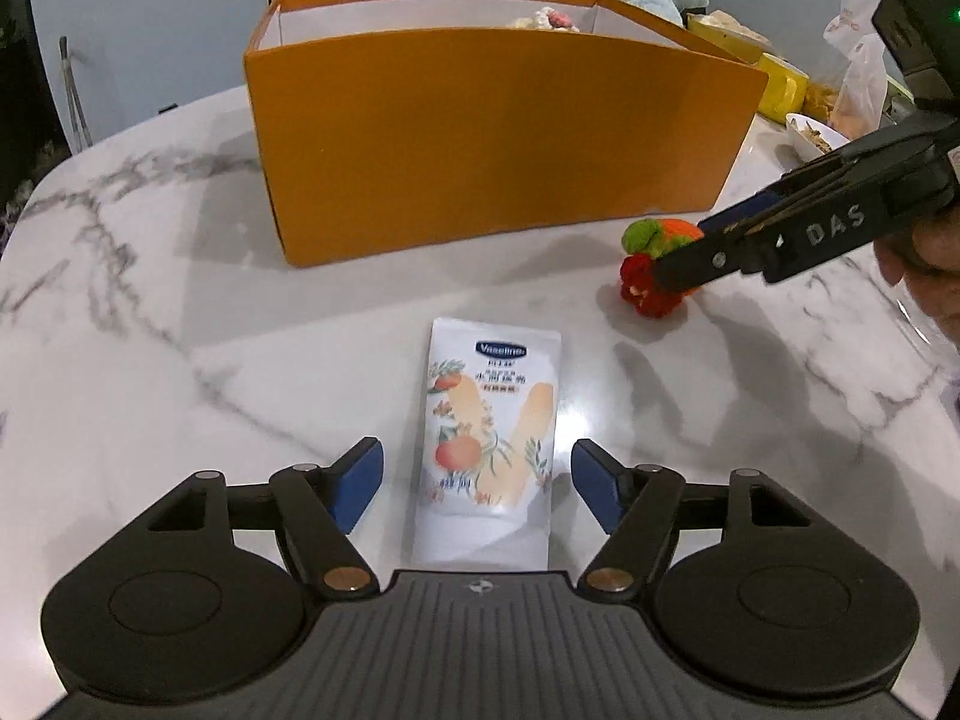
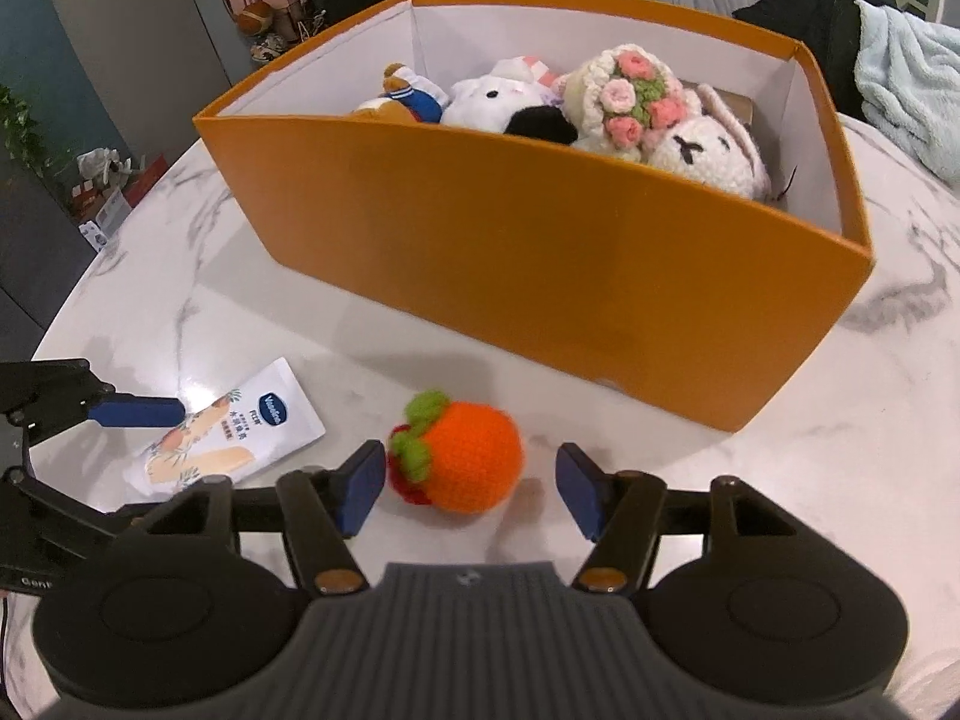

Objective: Organize objects
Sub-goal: 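Grasp the Vaseline tube with the left tool while the right tool grasps the crochet fruit, then lift and carry the Vaseline tube and crochet fruit over the orange box with both tools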

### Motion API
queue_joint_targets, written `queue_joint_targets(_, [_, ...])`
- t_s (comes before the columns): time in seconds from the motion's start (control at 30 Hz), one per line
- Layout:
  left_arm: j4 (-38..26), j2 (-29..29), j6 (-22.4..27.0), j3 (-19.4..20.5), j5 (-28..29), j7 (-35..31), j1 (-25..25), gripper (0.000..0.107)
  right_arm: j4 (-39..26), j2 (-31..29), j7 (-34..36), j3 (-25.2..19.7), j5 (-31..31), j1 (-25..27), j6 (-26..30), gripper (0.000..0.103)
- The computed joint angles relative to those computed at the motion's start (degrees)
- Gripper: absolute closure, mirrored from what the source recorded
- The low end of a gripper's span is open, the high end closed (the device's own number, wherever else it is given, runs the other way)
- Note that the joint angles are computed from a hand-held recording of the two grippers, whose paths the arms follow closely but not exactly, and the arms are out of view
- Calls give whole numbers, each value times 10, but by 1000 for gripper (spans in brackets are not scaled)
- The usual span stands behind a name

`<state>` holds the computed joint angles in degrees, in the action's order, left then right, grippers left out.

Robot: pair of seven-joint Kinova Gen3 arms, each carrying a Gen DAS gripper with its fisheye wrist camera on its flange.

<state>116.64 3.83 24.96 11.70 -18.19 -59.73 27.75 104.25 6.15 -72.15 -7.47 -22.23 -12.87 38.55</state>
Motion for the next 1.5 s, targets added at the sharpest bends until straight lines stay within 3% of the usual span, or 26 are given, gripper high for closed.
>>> queue_joint_targets(0.13, [1,7,-10,-6,-49,37,15,26,4,11,-12,-4,14,-10,-9,41])
queue_joint_targets(0.2, [-3,9,-8,-3,-40,24,12,31,6,13,-12,-7,19,-14,-13,45])
queue_joint_targets(0.37, [-7,7,-7,2,-2,-28,5,44,31,6,-3,-13,12,-15,-64,45])
queue_joint_targets(0.5, [-3,6,-12,0,-8,-26,11,45,51,5,4,-18,-15,-10,-112,45])
queue_joint_targets(0.73, [3,3,-18,0,1,-27,12,45,70,6,-38,-19,29,-33,-168,45])
queue_joint_targets(1.0, [-7,3,15,8,-23,-17,24,45,77,12,-86,-18,92,-55,-198,44])
queue_joint_targets(1.1, [-16,3,33,9,-25,-11,26,53,75,13,-99,-19,108,-57,-197,45])
queue_joint_targets(1.5, [-33,-13,67,18,16,-53,19,54,68,-5,-14,-40,38,-15,-189,47])
